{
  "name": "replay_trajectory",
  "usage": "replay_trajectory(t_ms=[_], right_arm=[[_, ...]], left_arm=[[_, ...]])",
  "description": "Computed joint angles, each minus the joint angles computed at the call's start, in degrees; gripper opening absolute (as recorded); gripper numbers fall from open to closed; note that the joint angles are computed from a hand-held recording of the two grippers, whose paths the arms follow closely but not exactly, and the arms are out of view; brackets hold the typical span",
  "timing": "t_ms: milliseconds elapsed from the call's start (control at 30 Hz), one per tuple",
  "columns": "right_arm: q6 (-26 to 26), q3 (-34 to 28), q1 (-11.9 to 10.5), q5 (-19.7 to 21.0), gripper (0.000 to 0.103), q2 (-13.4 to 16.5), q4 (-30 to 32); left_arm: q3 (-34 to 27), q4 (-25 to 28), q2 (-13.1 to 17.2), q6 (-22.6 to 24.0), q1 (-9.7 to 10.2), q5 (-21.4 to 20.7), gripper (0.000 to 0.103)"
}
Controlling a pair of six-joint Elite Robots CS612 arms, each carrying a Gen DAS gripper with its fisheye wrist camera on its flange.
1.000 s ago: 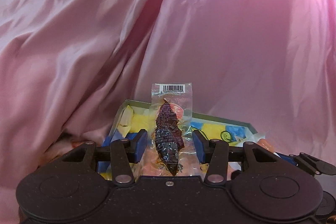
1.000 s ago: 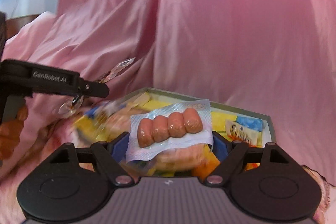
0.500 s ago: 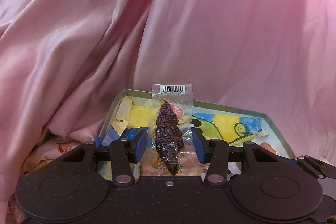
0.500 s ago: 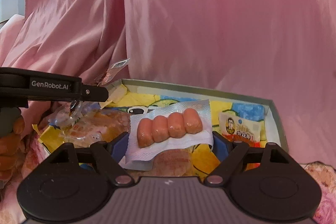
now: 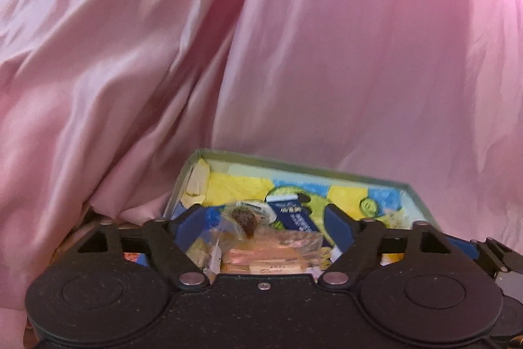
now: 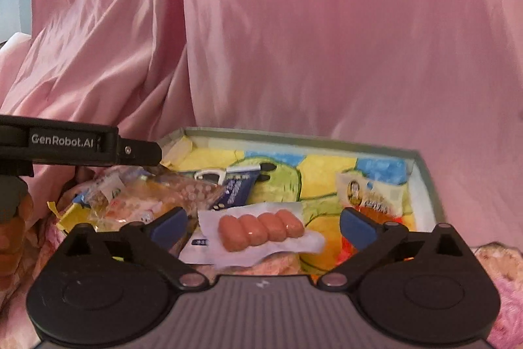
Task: Organize snacks
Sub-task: 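Withdraw both tools from the tray toward the gold packs and wafer bar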
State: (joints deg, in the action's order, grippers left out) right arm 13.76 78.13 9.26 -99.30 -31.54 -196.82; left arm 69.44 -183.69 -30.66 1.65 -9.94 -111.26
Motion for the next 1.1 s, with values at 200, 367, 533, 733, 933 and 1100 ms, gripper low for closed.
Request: replay_trajectory(t_ms=[200,367,533,733,933,1100], right_arm=[[-3.4,2.32,1.03,-2.92,0.103,-0.72,-8.29],[-8.19,4.6,2.53,-5.89,0.103,-1.13,-17.24],[-10.74,7.1,3.95,-7.53,0.103,-1.33,-25.01],[-11.05,10.78,5.5,-8.04,0.103,-1.77,-30.36],[-11.09,14.45,6.85,-8.04,0.103,-2.98,-31.39],[-8.61,17.46,7.76,-8.5,0.103,-3.87,-31.19]], left_arm=[[3.46,-7.72,-1.51,-2.67,0.56,0.87,0.1],[7.73,-14.55,-3.35,-3.01,1.15,0.87,0.102],[13.08,-21.14,-5.37,-2.95,1.65,1.75,0.102],[19.71,-25.85,-7.31,-3.35,2.77,2.14,0.102],[25.41,-29.94,-8.18,-2.8,3.46,3.54,0.102],[28.89,-31.14,-8.55,-2.71,4.02,3.59,0.102]])
